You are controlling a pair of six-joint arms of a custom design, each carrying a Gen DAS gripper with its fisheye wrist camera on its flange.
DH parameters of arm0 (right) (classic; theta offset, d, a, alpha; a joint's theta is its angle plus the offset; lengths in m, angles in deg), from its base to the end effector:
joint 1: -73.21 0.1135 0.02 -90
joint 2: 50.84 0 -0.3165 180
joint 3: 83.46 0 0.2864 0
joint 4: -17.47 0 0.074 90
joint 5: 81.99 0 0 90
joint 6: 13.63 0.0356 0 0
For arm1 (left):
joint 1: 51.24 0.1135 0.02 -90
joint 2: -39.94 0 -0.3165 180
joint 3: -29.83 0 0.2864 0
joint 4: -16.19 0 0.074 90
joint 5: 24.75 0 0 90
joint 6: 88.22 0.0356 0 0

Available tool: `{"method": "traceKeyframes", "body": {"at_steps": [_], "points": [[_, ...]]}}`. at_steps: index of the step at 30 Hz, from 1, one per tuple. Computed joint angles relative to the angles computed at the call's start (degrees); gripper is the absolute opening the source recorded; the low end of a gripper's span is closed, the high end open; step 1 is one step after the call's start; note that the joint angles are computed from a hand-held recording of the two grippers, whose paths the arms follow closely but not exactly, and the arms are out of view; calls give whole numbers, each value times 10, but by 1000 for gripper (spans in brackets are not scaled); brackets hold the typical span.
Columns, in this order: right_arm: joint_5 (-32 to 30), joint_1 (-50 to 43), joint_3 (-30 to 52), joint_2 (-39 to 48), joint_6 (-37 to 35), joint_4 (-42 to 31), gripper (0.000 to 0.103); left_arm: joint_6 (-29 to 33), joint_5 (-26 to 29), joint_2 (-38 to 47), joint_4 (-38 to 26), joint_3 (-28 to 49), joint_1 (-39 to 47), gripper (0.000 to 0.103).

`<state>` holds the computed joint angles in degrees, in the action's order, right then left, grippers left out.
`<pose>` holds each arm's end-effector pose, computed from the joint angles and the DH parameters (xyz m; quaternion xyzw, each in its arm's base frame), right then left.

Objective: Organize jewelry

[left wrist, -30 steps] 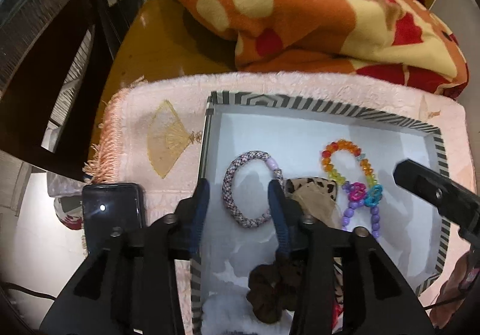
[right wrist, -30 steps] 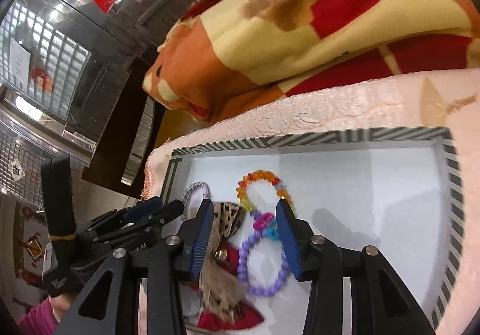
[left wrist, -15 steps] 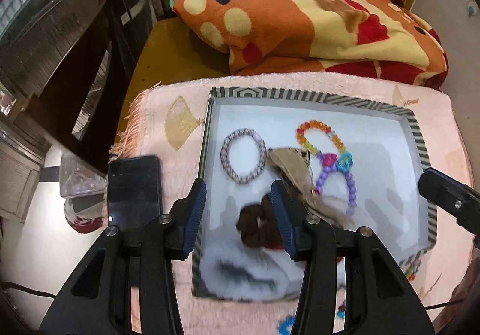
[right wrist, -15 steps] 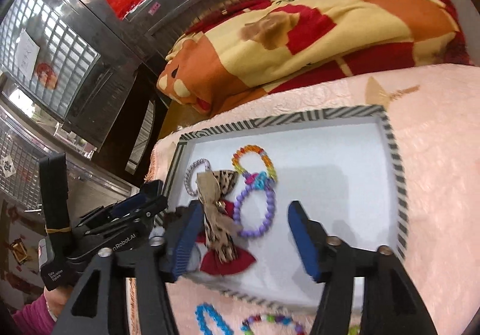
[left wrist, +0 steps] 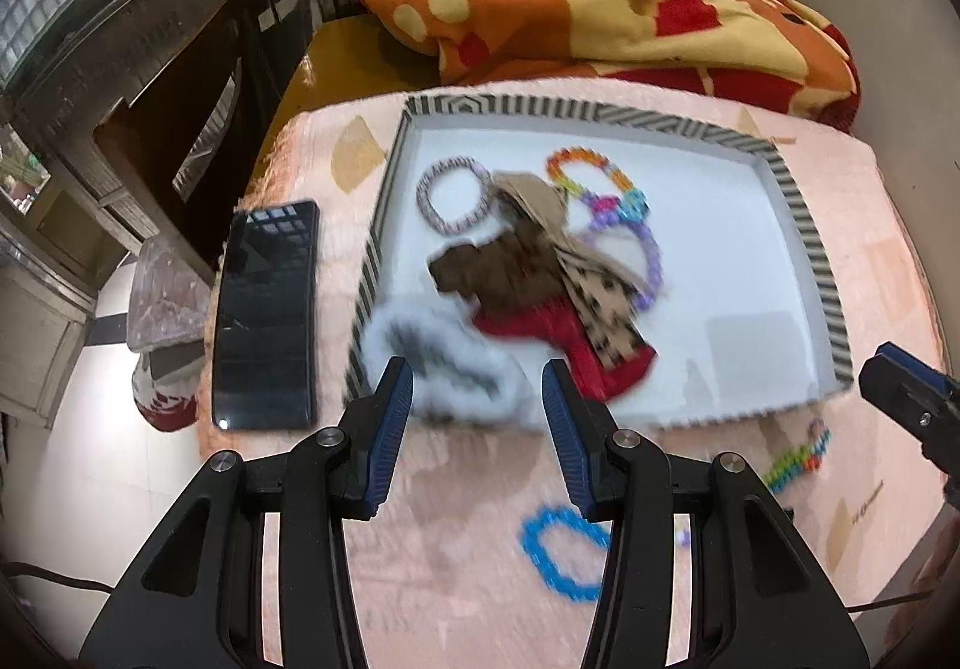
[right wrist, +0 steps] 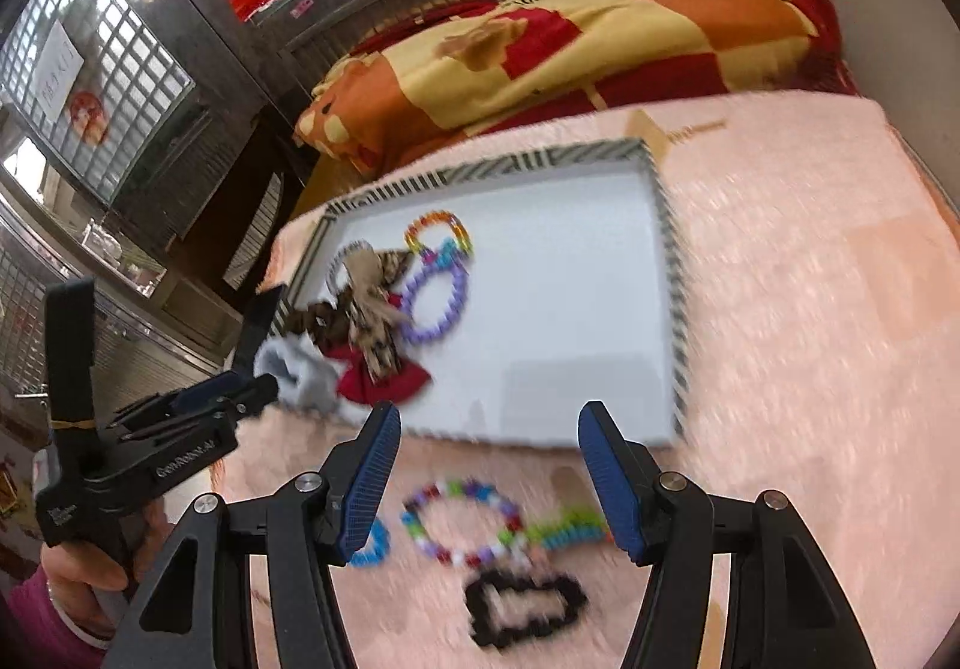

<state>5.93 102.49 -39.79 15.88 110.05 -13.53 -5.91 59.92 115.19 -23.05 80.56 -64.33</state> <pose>0.1937 0.1101 0.2034 0.0309 0.9505 0.1758 0.2541 0.2427 -0.0530 0.2025 0.0353 0.9723 0.0036 0.2312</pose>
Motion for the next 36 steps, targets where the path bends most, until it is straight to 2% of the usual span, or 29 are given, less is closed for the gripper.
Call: {"method": "traceKeyframes", "body": {"at_steps": [8, 15, 25, 36], "points": [[39, 44, -51, -123, 30, -84, 60, -78, -33, -94, -54, -51, -85, 44], [107, 139, -70, -192, 93, -151, 63, -151, -61, -159, -104, -80, -163, 45], [161, 250, -90, -233, 180, -194, 63, -246, -95, -220, -161, -109, -258, 45], [198, 332, -100, -242, 242, -225, 63, -329, -120, -231, -181, -125, -340, 45]]}}
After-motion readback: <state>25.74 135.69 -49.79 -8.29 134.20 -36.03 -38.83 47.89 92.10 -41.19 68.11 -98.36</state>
